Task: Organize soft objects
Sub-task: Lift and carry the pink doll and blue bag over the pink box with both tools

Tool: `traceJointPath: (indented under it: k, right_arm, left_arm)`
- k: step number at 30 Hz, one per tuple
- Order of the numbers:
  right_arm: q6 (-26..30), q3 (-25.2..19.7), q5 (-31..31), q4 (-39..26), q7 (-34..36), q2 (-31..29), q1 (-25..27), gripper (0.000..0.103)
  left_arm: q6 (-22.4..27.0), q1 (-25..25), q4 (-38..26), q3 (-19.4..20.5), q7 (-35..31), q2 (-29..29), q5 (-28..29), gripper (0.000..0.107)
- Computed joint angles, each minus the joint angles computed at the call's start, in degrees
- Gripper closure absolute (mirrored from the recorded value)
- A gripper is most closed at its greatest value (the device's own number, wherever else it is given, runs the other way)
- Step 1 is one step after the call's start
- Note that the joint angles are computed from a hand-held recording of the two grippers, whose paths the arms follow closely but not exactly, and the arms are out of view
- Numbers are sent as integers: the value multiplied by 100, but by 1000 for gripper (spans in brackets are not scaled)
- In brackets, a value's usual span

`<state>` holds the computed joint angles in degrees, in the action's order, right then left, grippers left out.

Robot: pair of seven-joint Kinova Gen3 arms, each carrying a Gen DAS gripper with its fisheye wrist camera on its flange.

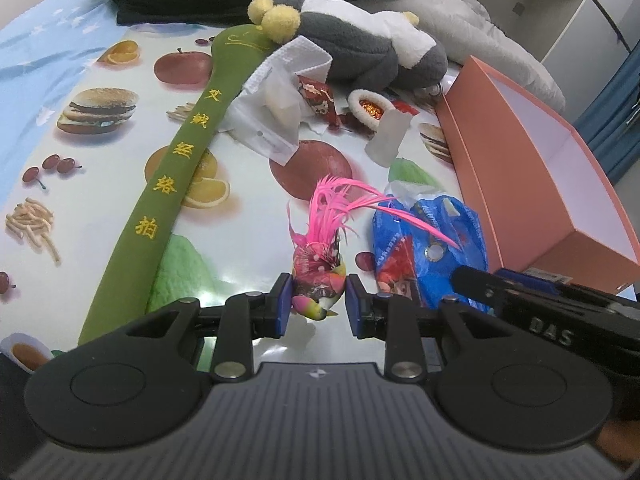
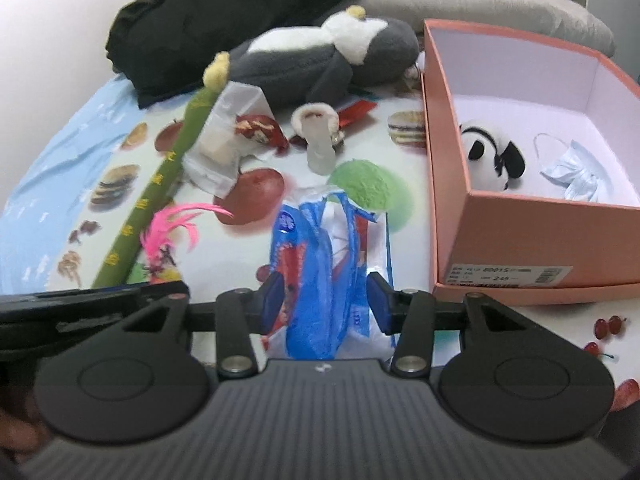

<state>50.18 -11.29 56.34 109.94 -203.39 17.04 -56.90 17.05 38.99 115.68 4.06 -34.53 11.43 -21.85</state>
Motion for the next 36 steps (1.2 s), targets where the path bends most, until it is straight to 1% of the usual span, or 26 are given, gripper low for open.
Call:
traceJointPath:
  k: [2,4,6,7,8,10,13,15,16,17,20,22,27,28,32,34,36]
  right_arm:
    - [-51,37,67,10,15,82,41,55]
    - [-230,89,59,15,66,148,148,56]
    - [-479,150,110,69,79,178,229,61]
    - [-555,174,116,72,120,206,255,66]
    - [-608,180,29,37,250,243,309,80]
    - [-779,235,-37,56,321,251,343,90]
    - [-650,276,-61,20,342,208,213,95]
    - [-618,271,-55,52,276,114,166,96]
    - [-553,257,-29,55,247,71,127,97]
    - [-451,228,-18,48,224,28,81,97]
    - [-239,106,39,77,66,-153,-14,97]
    - [-22,-15,35,49,12,-266,-79,97]
    - [629,-330,106,-47,-236,-548,-274,97]
    - [807,-402,136,-79,-283,-603,-329,97]
    - [1481,-651,149,-271,-240,-737,-470,97]
    - [1821,-758,142,-349,-263,-787,-555,97]
    - [2046,-852,138,-362,-381,-874,-615,97]
  left_arm:
    - [31,-3,-47,-2,0,40,-3,75]
    - [55,-5,-92,-3,-16,83,-4,75]
    - [84,-32,-138,14,-84,115,21,74]
    - [98,-31,-155,12,-107,124,24,75]
    - [108,-19,-171,-2,-114,129,15,75]
    - [129,-31,-202,7,-156,129,32,75]
    - [142,-17,-215,-13,-158,62,2,75]
    - [80,79,-170,-115,24,-18,-141,75]
    - [66,176,-146,-214,211,-72,-280,75]
    - [62,168,-127,-214,304,-129,-336,75]
    - [74,-57,-88,21,198,-304,-261,75]
    - [188,5,-95,71,359,-410,-503,75]
    - [320,-182,-46,472,440,-716,-631,75]
    - [323,-231,-27,562,426,-791,-609,74]
    - [293,-496,-9,913,27,-1064,-208,74]
    - [321,-576,-55,1062,-120,-1148,-117,74]
    - [337,-628,-98,1198,-209,-1206,-106,74]
